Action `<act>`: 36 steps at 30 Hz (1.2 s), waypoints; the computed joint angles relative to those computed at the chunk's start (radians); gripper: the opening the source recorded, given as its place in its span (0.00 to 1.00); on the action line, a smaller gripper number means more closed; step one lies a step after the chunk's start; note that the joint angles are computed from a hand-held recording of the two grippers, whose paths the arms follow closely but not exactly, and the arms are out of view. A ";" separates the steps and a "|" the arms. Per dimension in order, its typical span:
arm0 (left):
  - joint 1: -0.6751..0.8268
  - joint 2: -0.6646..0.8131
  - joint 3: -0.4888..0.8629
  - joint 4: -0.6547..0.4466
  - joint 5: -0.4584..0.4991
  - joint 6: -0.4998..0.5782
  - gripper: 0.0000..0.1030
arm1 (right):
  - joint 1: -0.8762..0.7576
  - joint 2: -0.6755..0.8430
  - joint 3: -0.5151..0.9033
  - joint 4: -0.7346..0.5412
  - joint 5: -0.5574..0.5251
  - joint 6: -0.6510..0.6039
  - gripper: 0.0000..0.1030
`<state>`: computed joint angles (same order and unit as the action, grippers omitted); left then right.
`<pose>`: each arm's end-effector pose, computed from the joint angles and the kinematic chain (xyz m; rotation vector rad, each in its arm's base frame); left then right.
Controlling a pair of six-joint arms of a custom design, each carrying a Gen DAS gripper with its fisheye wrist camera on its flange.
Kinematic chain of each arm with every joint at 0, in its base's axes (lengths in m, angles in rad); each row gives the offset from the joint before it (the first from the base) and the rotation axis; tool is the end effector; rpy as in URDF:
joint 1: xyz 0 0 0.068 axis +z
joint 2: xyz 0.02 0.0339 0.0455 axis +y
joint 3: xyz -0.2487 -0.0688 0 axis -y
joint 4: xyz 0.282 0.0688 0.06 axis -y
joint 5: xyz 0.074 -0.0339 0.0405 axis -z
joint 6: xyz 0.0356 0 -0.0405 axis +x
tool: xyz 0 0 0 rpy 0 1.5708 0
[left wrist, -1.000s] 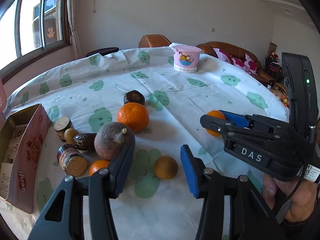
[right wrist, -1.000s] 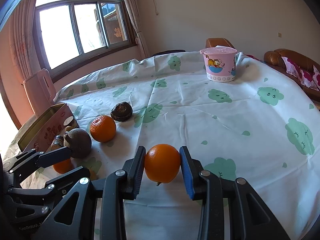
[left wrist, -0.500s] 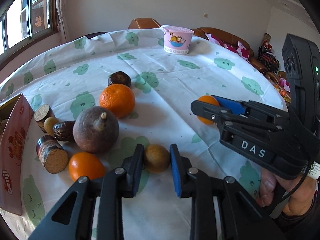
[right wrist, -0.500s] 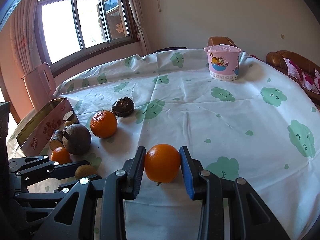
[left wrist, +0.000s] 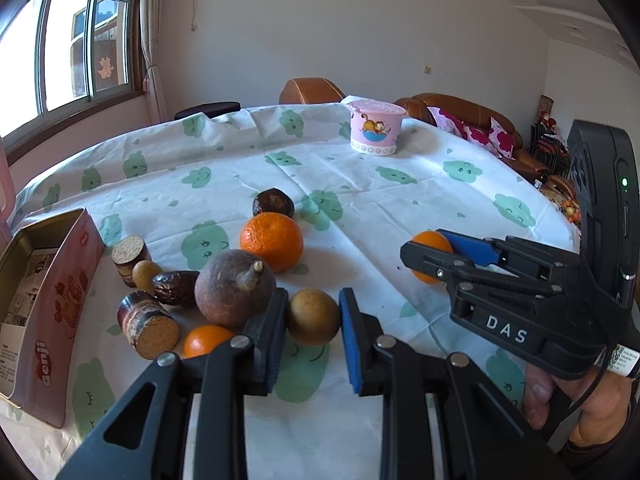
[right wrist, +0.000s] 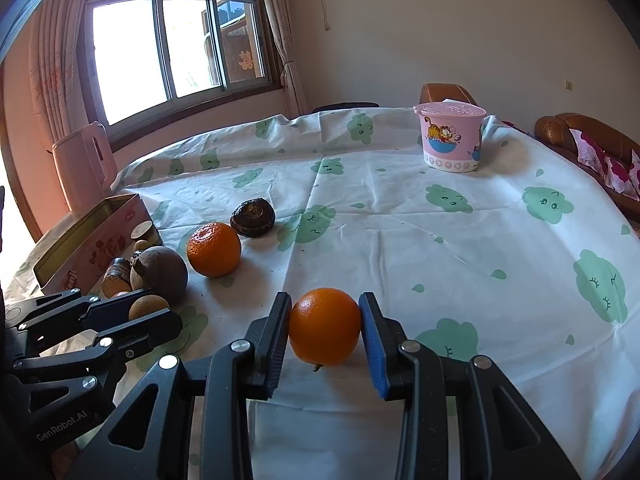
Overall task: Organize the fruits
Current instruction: 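Grasp a small brown round fruit with the left gripper while the right gripper holds the orange, then carry the brown fruit and the orange over the tin box with both grippers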
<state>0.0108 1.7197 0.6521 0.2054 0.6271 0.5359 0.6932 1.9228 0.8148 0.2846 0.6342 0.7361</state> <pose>0.3126 -0.0175 0.0633 0.8488 2.1134 -0.4802 0.2866 0.2107 0.0461 0.3280 2.1784 0.0199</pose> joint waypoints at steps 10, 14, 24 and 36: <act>0.018 -0.026 -0.051 0.094 0.029 -0.022 0.26 | 0.015 -0.007 -0.032 0.076 0.029 -0.033 0.36; 0.030 -0.032 -0.066 0.129 0.046 -0.039 0.26 | 0.023 -0.008 -0.046 0.114 0.047 -0.044 0.36; 0.049 -0.046 -0.103 0.206 0.074 -0.060 0.26 | 0.040 -0.010 -0.077 0.196 0.078 -0.075 0.36; 0.069 -0.056 -0.138 0.291 0.104 -0.088 0.26 | 0.053 -0.009 -0.107 0.278 0.103 -0.109 0.36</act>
